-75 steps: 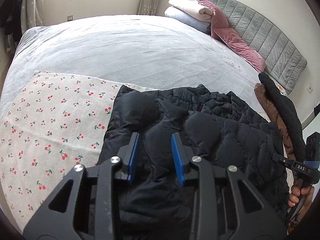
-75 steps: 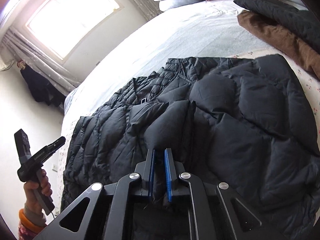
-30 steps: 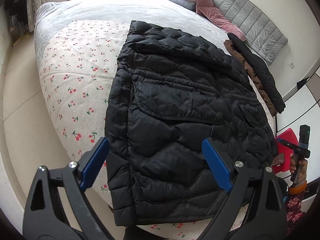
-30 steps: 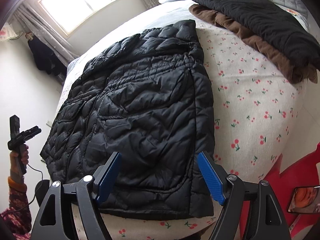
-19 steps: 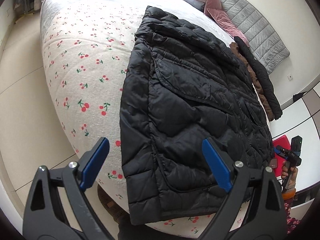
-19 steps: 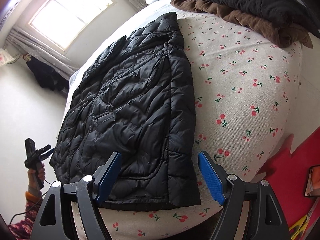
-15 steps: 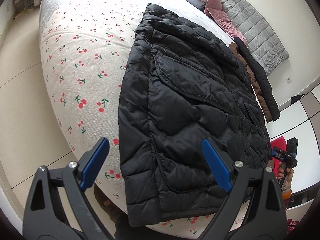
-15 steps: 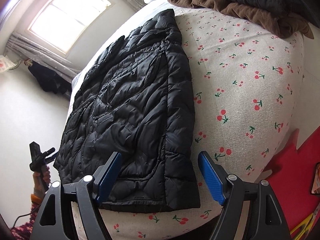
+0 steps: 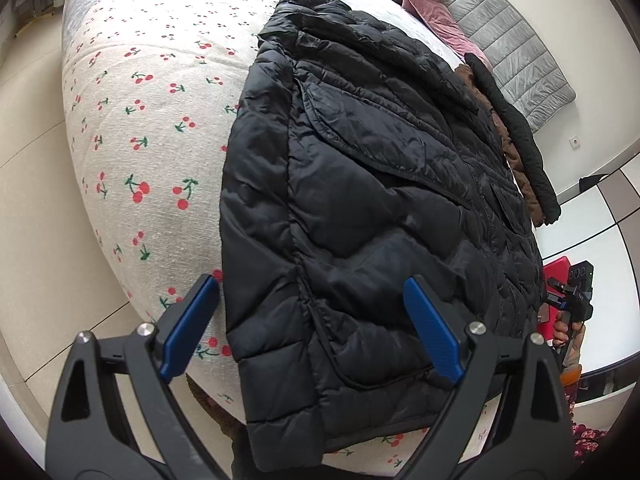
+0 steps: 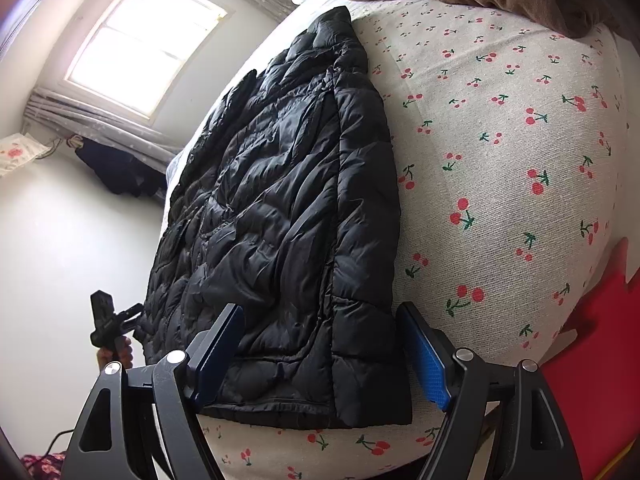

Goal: Fold large clothes

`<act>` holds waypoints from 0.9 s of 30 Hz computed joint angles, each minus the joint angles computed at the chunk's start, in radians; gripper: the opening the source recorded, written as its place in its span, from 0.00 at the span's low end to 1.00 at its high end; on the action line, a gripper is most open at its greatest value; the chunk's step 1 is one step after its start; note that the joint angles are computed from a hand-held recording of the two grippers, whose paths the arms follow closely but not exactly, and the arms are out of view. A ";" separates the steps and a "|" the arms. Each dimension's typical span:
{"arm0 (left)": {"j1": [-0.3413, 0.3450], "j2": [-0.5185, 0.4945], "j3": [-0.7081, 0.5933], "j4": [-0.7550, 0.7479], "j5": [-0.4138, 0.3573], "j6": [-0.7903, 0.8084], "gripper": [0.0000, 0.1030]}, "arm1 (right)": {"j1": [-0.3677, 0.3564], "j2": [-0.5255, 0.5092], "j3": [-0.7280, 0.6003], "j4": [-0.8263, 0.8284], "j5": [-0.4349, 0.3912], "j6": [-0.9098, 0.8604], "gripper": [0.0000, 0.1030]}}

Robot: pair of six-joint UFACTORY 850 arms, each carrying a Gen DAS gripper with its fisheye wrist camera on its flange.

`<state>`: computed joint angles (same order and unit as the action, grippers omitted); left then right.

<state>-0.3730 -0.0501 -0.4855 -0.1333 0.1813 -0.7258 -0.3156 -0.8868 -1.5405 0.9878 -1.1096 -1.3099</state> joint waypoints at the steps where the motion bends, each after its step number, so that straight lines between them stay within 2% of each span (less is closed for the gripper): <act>1: 0.002 0.000 0.002 0.019 0.005 -0.018 0.90 | 0.003 0.004 0.004 -0.004 0.005 -0.003 0.77; 9: -0.003 0.003 0.008 0.069 0.011 -0.065 0.90 | 0.021 0.024 0.025 -0.037 0.041 -0.020 0.77; 16: -0.011 0.001 0.009 0.198 0.029 -0.172 0.87 | 0.044 0.044 0.044 -0.066 0.073 -0.025 0.77; 21: -0.016 0.011 0.021 0.257 0.047 -0.237 0.81 | 0.066 0.067 0.070 -0.091 0.118 -0.029 0.74; 23: -0.023 0.019 0.030 0.240 0.056 -0.238 0.74 | 0.078 0.080 0.085 -0.103 0.135 -0.033 0.72; 27: -0.043 0.023 0.040 0.225 0.074 -0.239 0.67 | 0.099 0.103 0.111 -0.126 0.173 -0.028 0.64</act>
<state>-0.4163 -0.0272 -0.4457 0.0914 0.2550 -0.9647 -0.2163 -0.7833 -1.4298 0.8619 -0.9364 -1.3377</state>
